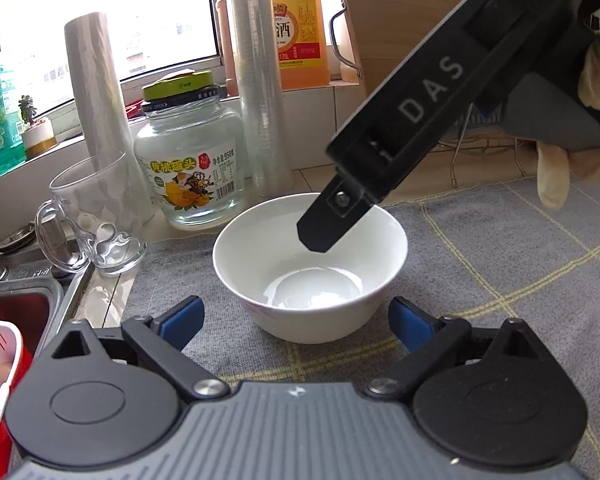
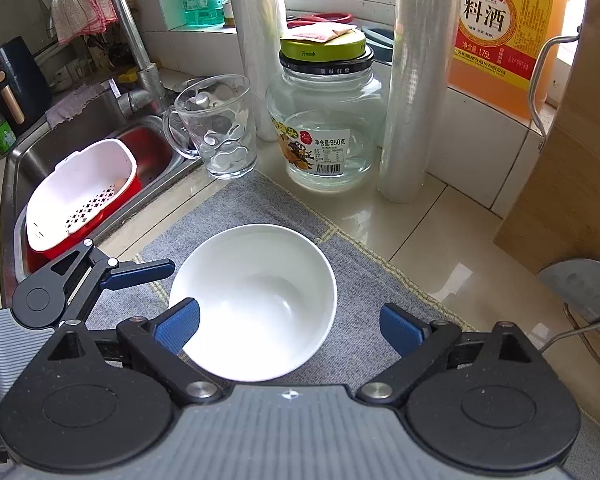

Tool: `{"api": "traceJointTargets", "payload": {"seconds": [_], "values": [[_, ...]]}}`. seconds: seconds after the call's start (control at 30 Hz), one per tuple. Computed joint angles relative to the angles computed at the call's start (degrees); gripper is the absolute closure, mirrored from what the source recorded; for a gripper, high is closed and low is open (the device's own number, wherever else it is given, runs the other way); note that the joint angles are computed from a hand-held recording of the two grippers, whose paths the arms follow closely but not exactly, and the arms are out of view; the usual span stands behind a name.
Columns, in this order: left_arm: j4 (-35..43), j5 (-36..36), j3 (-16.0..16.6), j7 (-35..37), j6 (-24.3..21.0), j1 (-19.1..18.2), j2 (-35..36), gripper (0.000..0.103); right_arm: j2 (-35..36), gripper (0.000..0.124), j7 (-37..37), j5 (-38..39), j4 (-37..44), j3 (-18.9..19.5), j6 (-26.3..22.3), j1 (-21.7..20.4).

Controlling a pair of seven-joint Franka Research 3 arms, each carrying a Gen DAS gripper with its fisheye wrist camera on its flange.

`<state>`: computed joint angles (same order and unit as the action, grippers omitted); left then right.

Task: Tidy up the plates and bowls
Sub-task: 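Close the right gripper on the rim of that bowl, then lift the held bowl with the right gripper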

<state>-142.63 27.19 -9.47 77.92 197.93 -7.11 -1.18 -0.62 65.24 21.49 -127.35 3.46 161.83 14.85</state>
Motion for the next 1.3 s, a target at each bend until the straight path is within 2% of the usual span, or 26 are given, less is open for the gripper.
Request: {"api": "traceJointTargets", "payload": {"seconds": [0.27, 0.33, 0.43, 0.7, 0.83, 1.3], "values": [[2.36, 7.19, 0.55, -5.22, 0.72, 1.15, 1.93, 0.009, 4.0, 0.042, -1.25, -0.06, 3.73, 0.09, -1.34, -0.26], [3.16, 11.17, 0.53, -8.49, 0.8, 1.97, 2.28, 0.01, 4.45, 0.046, -1.97, 0.65, 4.22, 0.19, -1.58, -0.43], [3.5, 12.91, 0.41, -9.51, 1.02, 2.42, 2.49, 0.012, 4.95, 0.054, -3.52, 2.1, 4.85, 0.38, -2.12, -0.69], [4.85, 18.49, 0.22, -13.72, 1.46, 3.68, 3.13, 0.014, 5.6, 0.064, -5.61, 3.51, 5.38, 0.57, -2.89, -0.83], [5.02, 19.37, 0.16, -14.43, 1.49, 3.86, 3.19, 0.014, 5.52, 0.064, -5.88, 3.79, 5.27, 0.57, -2.88, -0.79], [6.35, 31.57, 0.7, -25.26, 0.5, 4.8, 1.24, 0.014, 3.6, 0.064, -5.9, 4.57, 3.99, 0.46, -3.61, -0.77]]}}
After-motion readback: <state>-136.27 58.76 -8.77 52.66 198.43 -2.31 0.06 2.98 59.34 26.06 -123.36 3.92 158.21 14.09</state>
